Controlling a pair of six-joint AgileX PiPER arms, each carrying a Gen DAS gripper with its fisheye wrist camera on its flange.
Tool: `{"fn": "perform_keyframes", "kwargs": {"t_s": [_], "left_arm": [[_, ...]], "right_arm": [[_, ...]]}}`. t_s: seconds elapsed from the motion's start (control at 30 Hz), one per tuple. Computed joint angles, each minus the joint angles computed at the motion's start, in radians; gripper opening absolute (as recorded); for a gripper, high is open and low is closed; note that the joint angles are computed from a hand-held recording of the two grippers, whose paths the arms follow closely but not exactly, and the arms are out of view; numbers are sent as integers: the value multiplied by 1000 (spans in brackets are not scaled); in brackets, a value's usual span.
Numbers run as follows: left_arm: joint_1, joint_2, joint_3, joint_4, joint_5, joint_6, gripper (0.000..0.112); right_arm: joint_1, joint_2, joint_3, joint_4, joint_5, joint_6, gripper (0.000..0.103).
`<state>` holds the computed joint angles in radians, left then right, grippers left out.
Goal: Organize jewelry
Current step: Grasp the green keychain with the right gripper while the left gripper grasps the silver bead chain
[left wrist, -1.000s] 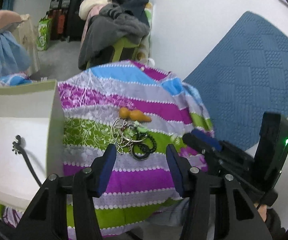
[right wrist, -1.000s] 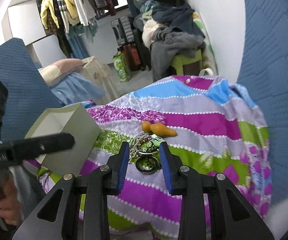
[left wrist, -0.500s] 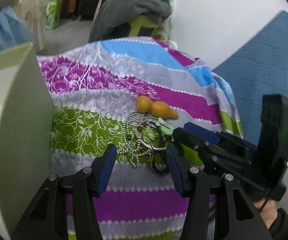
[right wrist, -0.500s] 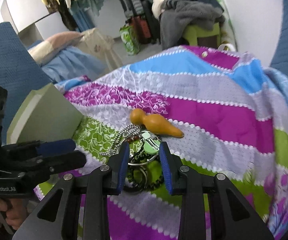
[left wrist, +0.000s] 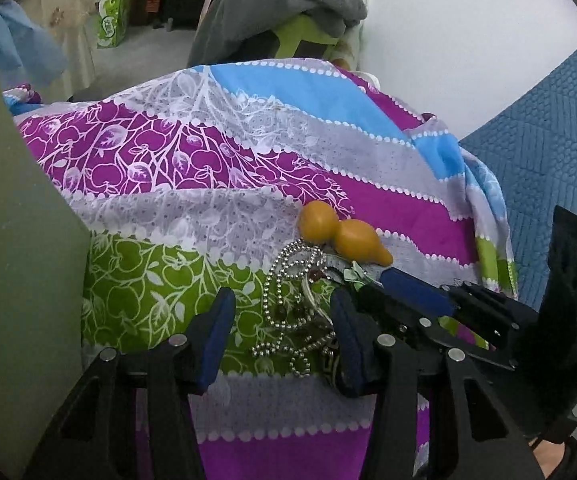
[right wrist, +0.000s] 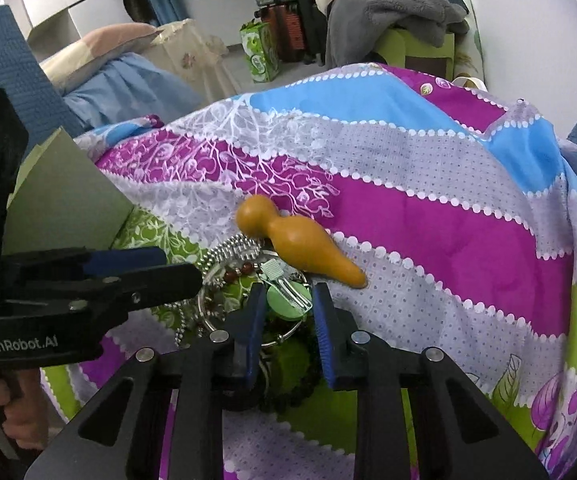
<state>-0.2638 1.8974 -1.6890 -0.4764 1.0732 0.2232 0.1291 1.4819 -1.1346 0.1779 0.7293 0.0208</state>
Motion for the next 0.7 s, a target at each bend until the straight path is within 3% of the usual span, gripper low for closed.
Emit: {"fn": "perform_keyframes", "kwargs": {"t_s": [0.2, 0.5, 0.53, 0.6, 0.7], "left_arm": [[-17, 29, -41, 12, 4, -7, 48], [-74, 77, -99, 89, -4, -21, 37], [-86, 80, -107, 108, -4, -28, 35], [-108, 88, -123, 153, 2, -42, 18], [-119, 91, -121, 162, -4, -36, 10]], "right_arm": [[-49, -27, 21, 82, -7, -44, 21], [-104, -79, 54, 121, -35, -39, 21], [-101, -80, 53, 114, -35, -31, 21], [-94, -80, 54, 104, -36, -22, 21], [-91, -74, 53, 95, -35, -17, 21]]}}
